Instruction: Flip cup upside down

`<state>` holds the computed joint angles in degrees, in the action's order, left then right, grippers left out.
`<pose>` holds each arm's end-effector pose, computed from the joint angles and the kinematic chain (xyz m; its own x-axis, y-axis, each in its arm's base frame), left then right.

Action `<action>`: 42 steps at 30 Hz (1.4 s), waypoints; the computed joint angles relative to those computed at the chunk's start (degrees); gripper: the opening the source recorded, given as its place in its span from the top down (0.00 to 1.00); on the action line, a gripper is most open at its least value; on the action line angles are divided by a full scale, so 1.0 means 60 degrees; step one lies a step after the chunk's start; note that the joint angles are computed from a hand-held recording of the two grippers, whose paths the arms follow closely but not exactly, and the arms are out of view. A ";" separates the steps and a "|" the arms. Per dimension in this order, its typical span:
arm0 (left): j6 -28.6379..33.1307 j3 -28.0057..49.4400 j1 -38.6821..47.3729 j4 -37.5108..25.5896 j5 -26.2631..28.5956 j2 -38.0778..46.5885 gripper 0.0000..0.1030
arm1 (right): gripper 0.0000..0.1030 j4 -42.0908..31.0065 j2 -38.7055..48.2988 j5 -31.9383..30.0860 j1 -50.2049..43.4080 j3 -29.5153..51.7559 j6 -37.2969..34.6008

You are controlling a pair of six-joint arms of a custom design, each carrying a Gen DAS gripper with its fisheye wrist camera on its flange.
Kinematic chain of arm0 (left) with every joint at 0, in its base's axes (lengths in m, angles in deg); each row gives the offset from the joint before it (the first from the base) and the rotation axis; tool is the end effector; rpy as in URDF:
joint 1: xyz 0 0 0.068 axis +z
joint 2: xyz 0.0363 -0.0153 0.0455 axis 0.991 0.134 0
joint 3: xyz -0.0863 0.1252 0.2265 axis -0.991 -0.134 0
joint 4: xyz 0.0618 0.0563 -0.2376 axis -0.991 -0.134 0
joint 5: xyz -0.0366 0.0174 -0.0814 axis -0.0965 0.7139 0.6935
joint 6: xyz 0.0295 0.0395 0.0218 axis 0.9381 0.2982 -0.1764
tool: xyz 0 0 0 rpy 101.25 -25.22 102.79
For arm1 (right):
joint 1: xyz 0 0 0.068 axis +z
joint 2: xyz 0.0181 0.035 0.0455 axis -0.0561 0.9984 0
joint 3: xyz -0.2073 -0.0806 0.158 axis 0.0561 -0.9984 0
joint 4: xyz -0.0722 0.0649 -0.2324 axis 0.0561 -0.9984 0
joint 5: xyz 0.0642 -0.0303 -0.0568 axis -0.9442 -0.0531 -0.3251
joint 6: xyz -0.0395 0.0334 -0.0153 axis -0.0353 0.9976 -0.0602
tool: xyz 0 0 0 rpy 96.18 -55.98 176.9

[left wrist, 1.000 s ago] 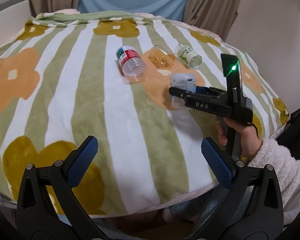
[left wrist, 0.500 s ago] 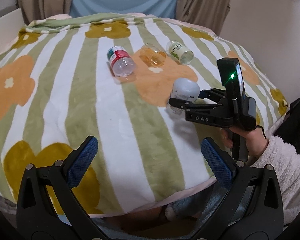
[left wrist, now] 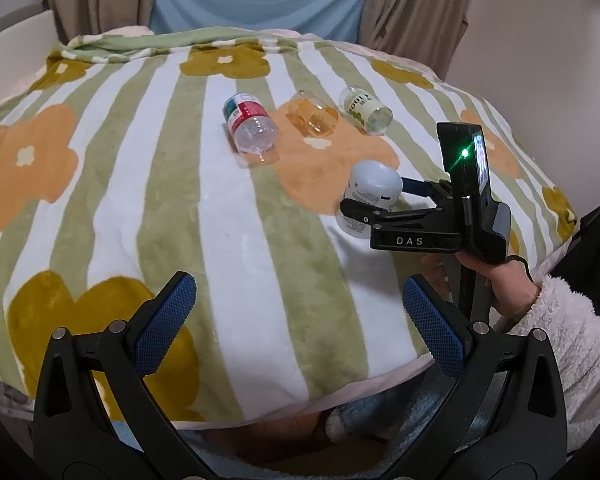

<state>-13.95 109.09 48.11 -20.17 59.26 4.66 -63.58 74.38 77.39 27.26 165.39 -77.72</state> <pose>0.1837 -0.1125 0.2811 -0.7388 -0.1308 -0.6611 -0.0209 0.9850 -0.1715 0.3660 0.2219 0.2201 -0.5668 -0.3851 -0.7283 -0.6243 0.7776 0.0747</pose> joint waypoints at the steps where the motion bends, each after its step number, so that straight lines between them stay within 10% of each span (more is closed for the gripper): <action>1: -0.0016 0.0020 -0.0022 -0.0016 -0.0034 -0.0012 0.00 | 0.00 0.0081 -0.0059 -0.0004 0.0000 -0.0084 -0.0042; 12: 0.0076 0.0337 0.0084 -0.0184 -0.0069 -0.0170 0.00 | 0.00 -0.0405 -0.0775 0.0080 0.0102 -0.0413 -0.0752; 22: 0.1820 0.3192 0.0931 0.0125 -0.0853 0.0557 0.00 | 0.00 -0.1535 -0.3843 0.0817 -0.0010 -0.0038 -0.0525; 33: 0.2021 0.3355 -0.1584 0.0746 -0.6088 0.0448 0.00 | 0.00 -0.0581 -0.6167 0.3940 0.0979 -0.1098 0.0616; 42: 0.1364 0.2532 -0.2250 0.0816 -0.6709 0.0101 0.00 | 0.00 -0.0133 -0.6839 0.5017 0.1102 -0.2042 0.0848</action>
